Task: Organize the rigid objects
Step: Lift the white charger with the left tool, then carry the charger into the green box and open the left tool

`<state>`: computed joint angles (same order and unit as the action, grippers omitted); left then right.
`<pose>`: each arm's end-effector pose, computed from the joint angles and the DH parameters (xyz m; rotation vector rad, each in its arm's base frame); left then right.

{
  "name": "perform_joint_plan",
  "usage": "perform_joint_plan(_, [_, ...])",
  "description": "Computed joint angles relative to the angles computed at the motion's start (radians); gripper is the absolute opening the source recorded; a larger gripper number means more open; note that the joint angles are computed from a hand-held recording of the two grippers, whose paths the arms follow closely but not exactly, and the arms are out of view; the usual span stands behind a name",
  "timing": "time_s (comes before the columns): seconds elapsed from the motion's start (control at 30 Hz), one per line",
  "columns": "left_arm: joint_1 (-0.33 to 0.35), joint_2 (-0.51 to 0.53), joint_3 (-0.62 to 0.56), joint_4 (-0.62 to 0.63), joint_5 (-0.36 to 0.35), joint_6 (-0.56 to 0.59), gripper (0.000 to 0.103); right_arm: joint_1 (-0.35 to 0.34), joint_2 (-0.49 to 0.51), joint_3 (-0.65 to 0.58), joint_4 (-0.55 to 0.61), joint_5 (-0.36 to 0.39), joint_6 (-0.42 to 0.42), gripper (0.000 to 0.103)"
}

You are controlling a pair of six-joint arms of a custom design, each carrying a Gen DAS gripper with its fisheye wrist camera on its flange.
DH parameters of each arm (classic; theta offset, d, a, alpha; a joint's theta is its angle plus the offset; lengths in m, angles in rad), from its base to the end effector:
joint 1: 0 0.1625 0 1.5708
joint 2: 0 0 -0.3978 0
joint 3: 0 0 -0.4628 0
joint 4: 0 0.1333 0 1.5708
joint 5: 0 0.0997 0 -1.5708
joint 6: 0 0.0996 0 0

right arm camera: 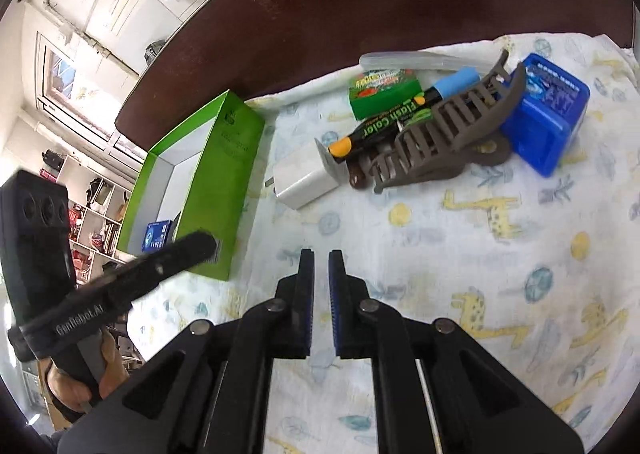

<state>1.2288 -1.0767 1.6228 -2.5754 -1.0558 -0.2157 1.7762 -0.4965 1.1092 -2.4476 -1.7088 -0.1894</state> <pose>-0.0670 -0.7318 0.2388 0.0047 2.6691 -0.7908 0.2905 -0.8081 0.0166 0.5577 -2.9279 0.3975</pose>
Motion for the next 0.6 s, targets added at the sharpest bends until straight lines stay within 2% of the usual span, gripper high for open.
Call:
perform_joint_plan(0.03, [0.002, 0.008, -0.01, 0.012, 0.004, -0.017, 0.02, -0.001, 0.01, -0.019, 0.004, 0.005, 0.002, 0.009])
perform_joint_plan(0.1, [0.009, 0.019, -0.026, 0.037, -0.01, -0.064, 0.028, -0.002, 0.021, -0.04, 0.008, 0.014, -0.002, 0.01])
perform_joint_plan(0.17, [0.005, 0.032, -0.032, 0.013, 0.006, -0.098, 0.028, -0.002, 0.049, -0.089, 0.029, 0.036, -0.004, 0.013])
perform_joint_plan(0.27, [0.009, 0.054, -0.056, -0.019, -0.011, -0.121, 0.031, -0.001, 0.114, -0.197, 0.089, 0.057, -0.006, 0.015])
perform_joint_plan(0.43, [0.03, 0.107, -0.144, 0.073, -0.001, -0.262, 0.031, -0.007, 0.213, -0.371, 0.211, 0.068, 0.012, 0.015])
perform_joint_plan(0.6, [0.04, 0.146, -0.202, 0.136, 0.003, -0.296, 0.031, -0.033, 0.227, -0.411, 0.271, 0.103, 0.043, 0.015])
